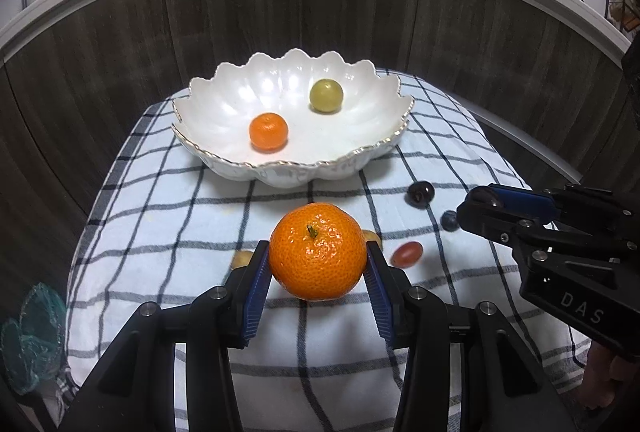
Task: Organize fruits
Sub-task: 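Lift the mandarin and plum with both grippers over the white bowl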
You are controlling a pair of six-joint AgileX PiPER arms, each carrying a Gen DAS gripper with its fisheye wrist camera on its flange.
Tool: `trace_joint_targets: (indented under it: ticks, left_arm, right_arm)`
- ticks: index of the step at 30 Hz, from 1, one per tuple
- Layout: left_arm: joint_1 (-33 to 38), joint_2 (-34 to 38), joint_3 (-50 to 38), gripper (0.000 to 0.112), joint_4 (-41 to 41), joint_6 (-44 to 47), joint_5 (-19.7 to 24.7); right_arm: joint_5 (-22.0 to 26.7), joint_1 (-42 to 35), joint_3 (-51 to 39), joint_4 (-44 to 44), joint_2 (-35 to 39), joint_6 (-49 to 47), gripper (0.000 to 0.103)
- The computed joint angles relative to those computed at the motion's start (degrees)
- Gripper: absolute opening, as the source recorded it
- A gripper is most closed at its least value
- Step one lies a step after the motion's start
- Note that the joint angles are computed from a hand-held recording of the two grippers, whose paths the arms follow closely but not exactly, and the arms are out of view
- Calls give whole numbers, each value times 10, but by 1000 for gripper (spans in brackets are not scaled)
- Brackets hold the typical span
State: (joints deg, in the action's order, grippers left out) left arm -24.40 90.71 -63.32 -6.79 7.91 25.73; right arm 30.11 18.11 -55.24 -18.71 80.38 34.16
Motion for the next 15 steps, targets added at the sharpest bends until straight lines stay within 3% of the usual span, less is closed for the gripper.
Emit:
trace_joint_targets:
  ticks: [15]
  left_arm:
    - [43, 39, -91, 45, -28, 59, 27]
  right_arm:
    - [17, 4, -93, -19, 46, 6, 28]
